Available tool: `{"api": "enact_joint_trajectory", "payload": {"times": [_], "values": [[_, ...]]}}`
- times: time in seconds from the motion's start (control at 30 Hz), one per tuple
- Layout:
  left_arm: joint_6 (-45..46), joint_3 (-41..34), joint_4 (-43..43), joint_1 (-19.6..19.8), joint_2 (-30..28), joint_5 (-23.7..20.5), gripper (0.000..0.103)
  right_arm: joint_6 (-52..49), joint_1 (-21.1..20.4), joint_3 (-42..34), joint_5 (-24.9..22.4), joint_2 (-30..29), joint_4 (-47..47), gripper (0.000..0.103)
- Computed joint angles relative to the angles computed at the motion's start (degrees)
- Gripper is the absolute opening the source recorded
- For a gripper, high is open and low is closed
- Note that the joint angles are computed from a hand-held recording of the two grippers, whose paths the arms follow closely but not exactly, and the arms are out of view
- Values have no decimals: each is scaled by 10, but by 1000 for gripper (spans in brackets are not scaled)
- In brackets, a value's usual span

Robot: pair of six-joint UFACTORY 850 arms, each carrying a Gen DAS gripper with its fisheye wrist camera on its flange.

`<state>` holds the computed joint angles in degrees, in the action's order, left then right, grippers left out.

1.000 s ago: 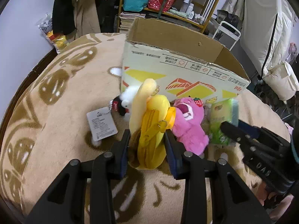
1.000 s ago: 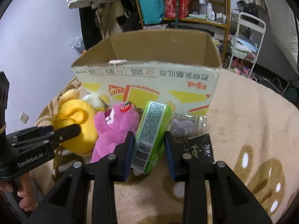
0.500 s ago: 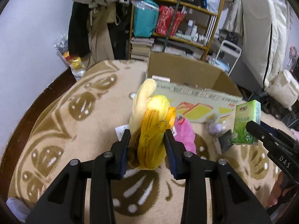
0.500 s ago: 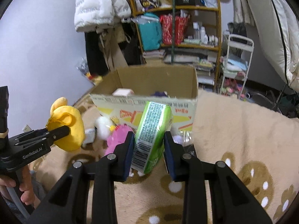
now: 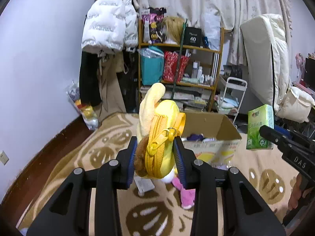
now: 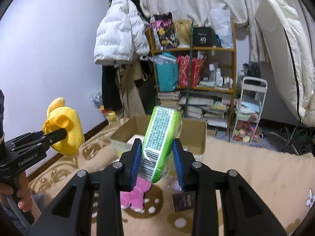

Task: Organize soft objects
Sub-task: 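Lift the tissue pack with the right tool while the left tool carries the yellow pouch over the box, then open the right tool to drop the tissue pack while the left tool releases the pouch into the box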

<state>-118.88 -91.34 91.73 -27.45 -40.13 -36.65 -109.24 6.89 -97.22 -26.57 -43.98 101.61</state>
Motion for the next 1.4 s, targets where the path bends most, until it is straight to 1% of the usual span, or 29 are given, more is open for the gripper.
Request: {"api": "enact_joint_trajectory", "payload": {"times": [0.13, 0.2, 0.33, 0.43, 0.5, 0.57, 0.7, 0.73, 0.8, 0.93, 1.07, 1.13, 1.17, 1.23, 1.3, 1.4], "values": [[9, -19, 20, 1, -9, -16, 34, -3, -3, -26, -6, -11, 14, 33], [28, -40, 28, 2, -22, -27, 34, -8, -2, -44, -4, -20, 20, 33], [47, -79, 29, 11, -40, -3, 34, -37, 3, -83, 10, -43, 43, 33], [85, -126, 31, 17, -65, -6, 34, -118, 6, -99, 20, -57, 120, 33], [106, -154, 31, 21, -82, -1, 34, -120, 5, -117, 17, -71, 123, 33], [134, -191, 20, 25, -106, 4, 34, -73, 5, -155, 20, -95, 78, 34], [164, -236, -1, 32, -141, 25, 34, 26, 5, -224, 26, -142, -15, 34], [189, -258, -24, 35, -157, 37, 34, 49, 5, -240, 27, -154, -40, 34], [222, -291, -58, 38, -181, 41, 34, 85, 6, -264, 29, -171, -76, 34], [288, -355, -136, 46, -226, 59, 34, 191, 5, -321, 20, -212, -169, 34], [395, -431, -231, 50, -277, 51, 35, 259, 5, -359, 16, -242, -237, 34], [422, -448, -261, 51, -290, 50, 35, 327, 4, -400, 8, -268, -293, 34], [451, -470, -291, 53, -303, 47, 36, 349, 3, -414, 4, -277, -311, 34], [471, -484, -312, 53, -313, 41, 36, 399, 1, -445, -3, -296, -352, 34], [510, -522, -345, 53, -336, 23, 37, 437, -1, -471, -11, -312, -380, 34], [551, -548, -387, 56, -351, 19, 38, 489, -3, -508, -22, -334, -419, 34]]}}
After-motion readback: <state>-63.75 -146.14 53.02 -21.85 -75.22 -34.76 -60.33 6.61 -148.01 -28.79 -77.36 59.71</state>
